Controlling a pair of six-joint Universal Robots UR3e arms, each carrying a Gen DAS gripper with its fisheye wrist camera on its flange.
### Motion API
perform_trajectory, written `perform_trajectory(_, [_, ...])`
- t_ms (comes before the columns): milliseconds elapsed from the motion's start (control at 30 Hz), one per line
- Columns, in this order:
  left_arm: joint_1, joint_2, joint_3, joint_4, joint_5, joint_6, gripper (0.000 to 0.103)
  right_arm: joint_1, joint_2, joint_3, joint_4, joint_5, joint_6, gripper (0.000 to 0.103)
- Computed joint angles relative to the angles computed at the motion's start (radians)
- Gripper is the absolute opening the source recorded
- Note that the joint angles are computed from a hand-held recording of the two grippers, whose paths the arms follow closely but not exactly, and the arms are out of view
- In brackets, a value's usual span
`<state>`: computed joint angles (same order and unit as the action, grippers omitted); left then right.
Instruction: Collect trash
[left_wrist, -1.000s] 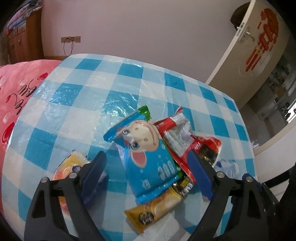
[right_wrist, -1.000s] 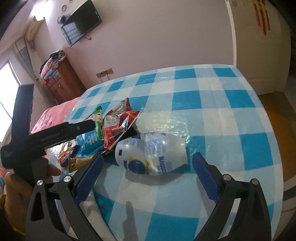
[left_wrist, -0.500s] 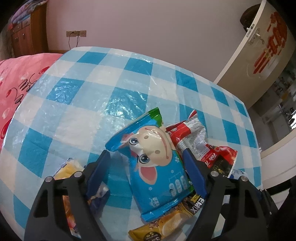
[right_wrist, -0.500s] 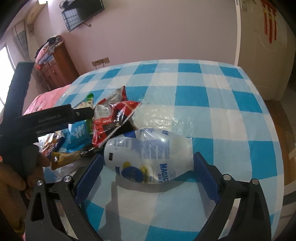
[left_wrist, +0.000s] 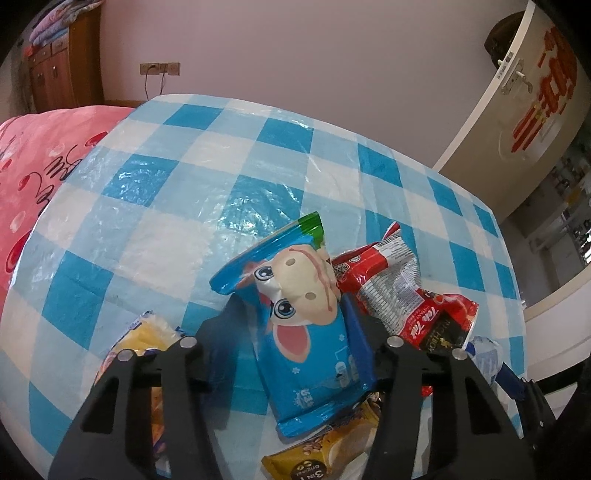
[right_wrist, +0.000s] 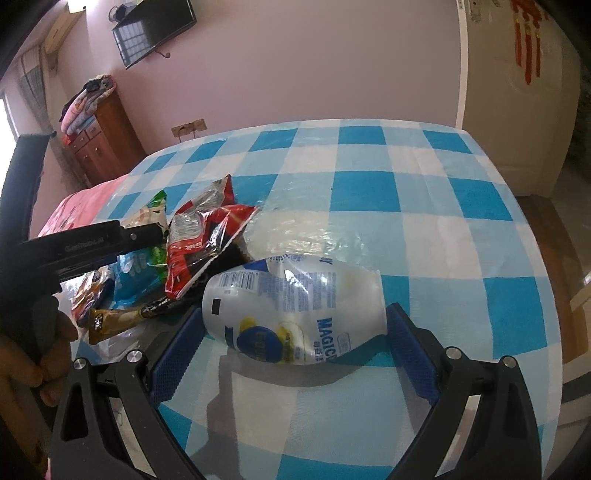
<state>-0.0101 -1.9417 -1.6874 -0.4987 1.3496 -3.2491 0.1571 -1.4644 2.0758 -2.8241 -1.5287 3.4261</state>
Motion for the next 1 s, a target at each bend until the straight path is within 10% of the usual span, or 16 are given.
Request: perform_trajectory(1000, [0.201,0.304,-0.287,0.017,-0.238,0.151,0.038,0.044,-0.131,0.118,-0.04,-0.062,0.065,0.093])
